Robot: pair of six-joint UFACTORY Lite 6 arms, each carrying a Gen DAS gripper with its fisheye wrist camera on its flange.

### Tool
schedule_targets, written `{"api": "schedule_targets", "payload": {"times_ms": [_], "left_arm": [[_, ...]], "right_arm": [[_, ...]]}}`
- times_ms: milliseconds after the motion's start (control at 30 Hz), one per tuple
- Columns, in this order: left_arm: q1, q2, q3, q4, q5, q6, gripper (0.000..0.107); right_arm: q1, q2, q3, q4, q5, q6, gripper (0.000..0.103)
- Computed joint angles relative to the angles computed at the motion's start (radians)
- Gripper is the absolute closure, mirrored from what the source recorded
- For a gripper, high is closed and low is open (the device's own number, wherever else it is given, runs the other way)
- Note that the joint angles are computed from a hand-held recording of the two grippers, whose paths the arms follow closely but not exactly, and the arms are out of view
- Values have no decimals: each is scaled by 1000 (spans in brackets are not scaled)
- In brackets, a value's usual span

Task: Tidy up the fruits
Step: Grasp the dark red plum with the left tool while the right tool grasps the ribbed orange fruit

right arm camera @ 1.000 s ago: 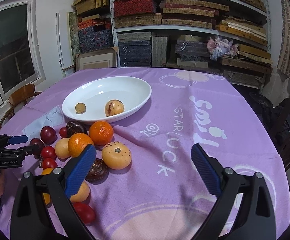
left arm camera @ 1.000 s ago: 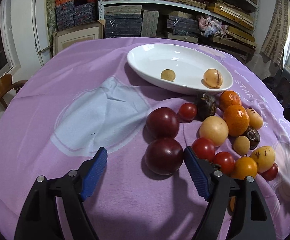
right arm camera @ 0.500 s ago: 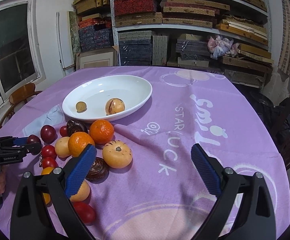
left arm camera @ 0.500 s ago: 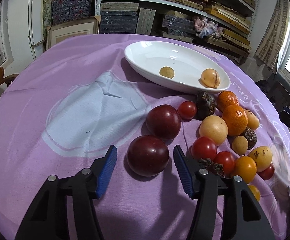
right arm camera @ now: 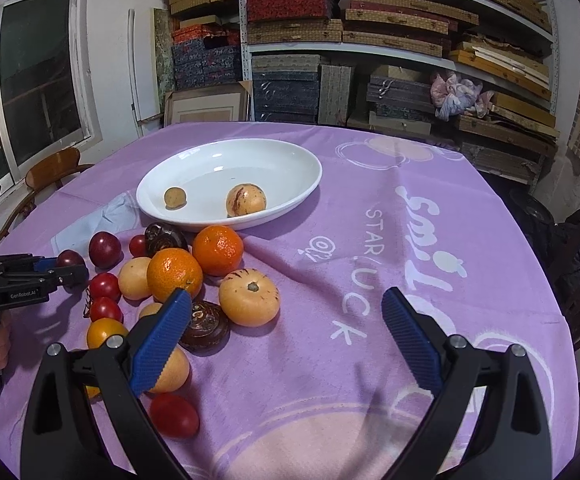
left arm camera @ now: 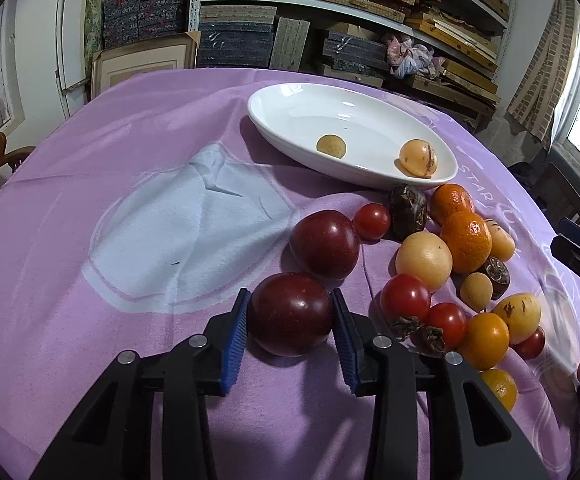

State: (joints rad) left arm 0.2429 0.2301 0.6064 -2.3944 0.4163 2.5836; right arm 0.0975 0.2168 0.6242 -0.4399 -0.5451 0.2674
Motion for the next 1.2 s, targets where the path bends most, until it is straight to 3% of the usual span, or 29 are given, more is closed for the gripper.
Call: {"api": "schedule_targets", "payload": {"times_ms": [67, 133, 367, 433, 667, 733, 933, 1033, 1200], "left_arm": [[2, -20, -19, -28, 8, 29, 67], [7, -39, -38, -25, 16, 33, 67], [3, -40, -44, -15, 20, 37, 67], [12, -34, -38, 15, 22, 11, 67], [29, -20, -26, 71, 27, -35, 67], [31, -14, -24, 81, 28, -39, 67], [38, 6, -4, 133, 27, -87, 67], [39, 15, 4, 152, 27, -106, 67], [40, 13, 6, 156, 29, -112, 67]], "right_arm": [[20, 18, 13, 24, 17, -31, 22], [26, 53, 42, 5, 36, -18, 29], [56, 134, 122, -28, 86, 27, 30], [63, 177, 178, -94, 126, 106, 30], [74, 299, 378, -405, 249, 447, 44], [63, 331, 419, -538, 242, 590, 44], [26, 398, 476, -667, 177, 748, 45], [-2, 422, 505, -816, 119, 895, 58], [4, 397, 472, -750, 122, 831, 58]]}}
